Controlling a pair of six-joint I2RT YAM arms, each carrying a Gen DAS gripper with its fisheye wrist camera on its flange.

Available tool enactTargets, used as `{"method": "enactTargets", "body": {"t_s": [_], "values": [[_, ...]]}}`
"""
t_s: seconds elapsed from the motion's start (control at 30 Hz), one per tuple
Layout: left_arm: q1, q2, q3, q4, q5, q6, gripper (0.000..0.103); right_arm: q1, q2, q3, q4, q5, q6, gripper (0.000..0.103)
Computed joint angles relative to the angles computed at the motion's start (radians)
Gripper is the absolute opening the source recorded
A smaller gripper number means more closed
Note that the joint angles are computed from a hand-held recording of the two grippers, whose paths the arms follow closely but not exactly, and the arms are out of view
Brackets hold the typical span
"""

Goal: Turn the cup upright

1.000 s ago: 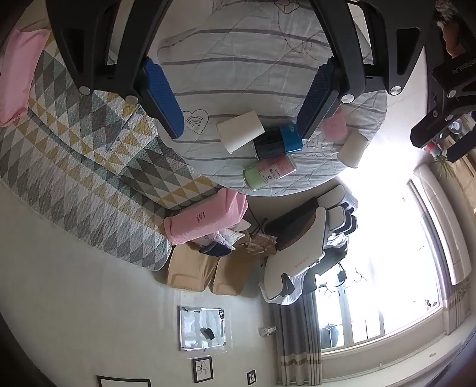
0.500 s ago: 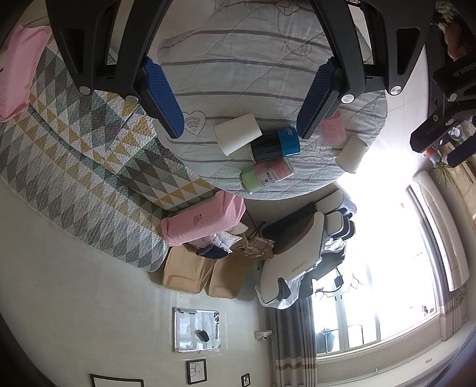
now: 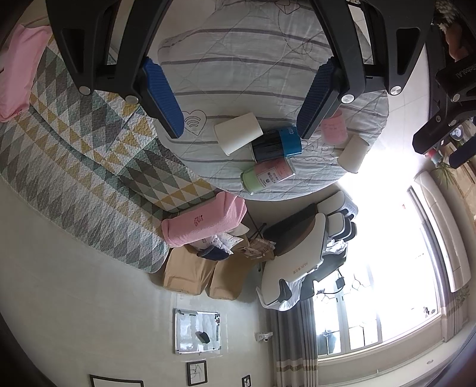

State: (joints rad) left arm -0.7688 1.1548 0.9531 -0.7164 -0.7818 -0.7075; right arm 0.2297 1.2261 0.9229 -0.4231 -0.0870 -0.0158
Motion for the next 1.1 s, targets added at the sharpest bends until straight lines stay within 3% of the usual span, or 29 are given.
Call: {"method": "enactTargets", "body": {"t_s": [1.1], "values": [[0.053,0.054,0.045,0.003,0.037,0.016,0.103,-0.017,0.069,0.018,0.011,-0.006,-0.024,0.079]]}}
